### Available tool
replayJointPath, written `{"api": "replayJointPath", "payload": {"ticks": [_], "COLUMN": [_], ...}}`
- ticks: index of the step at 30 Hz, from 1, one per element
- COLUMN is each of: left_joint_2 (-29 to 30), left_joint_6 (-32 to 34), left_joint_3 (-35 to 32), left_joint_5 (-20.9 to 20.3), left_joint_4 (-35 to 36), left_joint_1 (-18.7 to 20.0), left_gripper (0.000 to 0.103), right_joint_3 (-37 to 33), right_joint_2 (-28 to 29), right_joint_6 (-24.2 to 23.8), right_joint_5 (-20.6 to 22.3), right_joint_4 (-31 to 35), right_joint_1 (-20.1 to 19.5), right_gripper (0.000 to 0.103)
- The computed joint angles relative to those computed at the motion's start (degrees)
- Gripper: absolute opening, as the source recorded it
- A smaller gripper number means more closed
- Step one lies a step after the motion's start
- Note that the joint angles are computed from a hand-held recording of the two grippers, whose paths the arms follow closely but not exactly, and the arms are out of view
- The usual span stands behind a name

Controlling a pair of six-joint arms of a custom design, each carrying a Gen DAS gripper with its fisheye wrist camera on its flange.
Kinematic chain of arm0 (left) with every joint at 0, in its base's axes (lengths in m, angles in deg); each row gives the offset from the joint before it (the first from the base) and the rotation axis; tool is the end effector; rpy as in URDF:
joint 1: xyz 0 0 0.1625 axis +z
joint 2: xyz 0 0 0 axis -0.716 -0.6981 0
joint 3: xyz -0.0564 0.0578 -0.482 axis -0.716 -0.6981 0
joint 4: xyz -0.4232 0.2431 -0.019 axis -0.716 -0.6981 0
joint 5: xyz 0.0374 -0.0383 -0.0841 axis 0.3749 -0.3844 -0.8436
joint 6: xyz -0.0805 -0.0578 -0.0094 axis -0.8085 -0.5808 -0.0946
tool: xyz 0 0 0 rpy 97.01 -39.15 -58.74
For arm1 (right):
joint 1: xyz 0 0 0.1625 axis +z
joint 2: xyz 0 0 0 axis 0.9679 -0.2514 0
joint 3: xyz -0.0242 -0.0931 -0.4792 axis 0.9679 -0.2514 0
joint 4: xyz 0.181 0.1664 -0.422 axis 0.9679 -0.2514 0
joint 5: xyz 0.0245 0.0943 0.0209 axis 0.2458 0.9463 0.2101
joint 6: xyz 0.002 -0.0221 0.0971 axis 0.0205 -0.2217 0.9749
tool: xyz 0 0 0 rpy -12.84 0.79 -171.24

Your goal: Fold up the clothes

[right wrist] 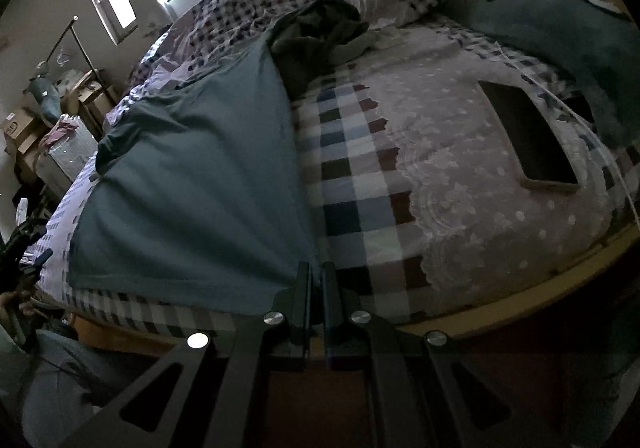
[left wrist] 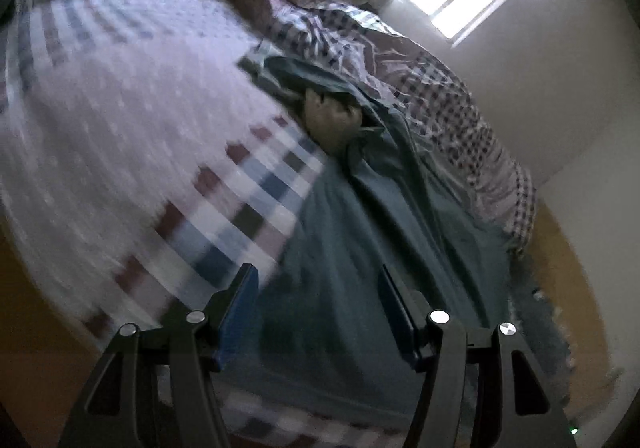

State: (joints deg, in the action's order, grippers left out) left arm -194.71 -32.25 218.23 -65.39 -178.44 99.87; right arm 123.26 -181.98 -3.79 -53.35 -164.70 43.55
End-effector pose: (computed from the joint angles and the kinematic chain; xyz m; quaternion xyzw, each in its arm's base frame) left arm -0.0512 -0.3953 0.3879 0.0040 0.9201 -0.3751 0.1124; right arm 0.1767 -0.1990 0.2384 -0.0364 -0.8825 0.3870 0.2646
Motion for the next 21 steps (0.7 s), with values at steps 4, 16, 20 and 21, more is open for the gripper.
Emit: {"api": "replayJointPath", "payload": {"ticks": [4,16,20,21], "left_joint_2": [1.5,4.3,2.5,1.1], "left_joint_6": [-2.5,-3.2,-5.5,-5.8], "left_joint_3": [-2.5,-3.7,-3.6,-3.2], "left_joint_5": [-1.3,2.7,2.4,2.1], "left_joint_4": [11.7,24.4,24.5,23.4], "left_joint_1": [3.3,3.4,3.7,3.4], "left_gripper": [0.069,0.058,0.006,0.004], "right_joint_3": [0.0,-1.3,-1.4,-1.3], "right_joint_2": [0.4,5.0,5.2,4.7], "right_joint_6": [-0.8,0.0,1.4,1.9], "right_joint_5": [2.7,4.0,2.0,1.7], "right_joint_4": [-2.6,-5.0,-3.2,-2.6], "right_joint_1": [-3.6,-4.9,-3.8,-3.5], "right_gripper": [0.003,0.004,0.004,0.004]}}
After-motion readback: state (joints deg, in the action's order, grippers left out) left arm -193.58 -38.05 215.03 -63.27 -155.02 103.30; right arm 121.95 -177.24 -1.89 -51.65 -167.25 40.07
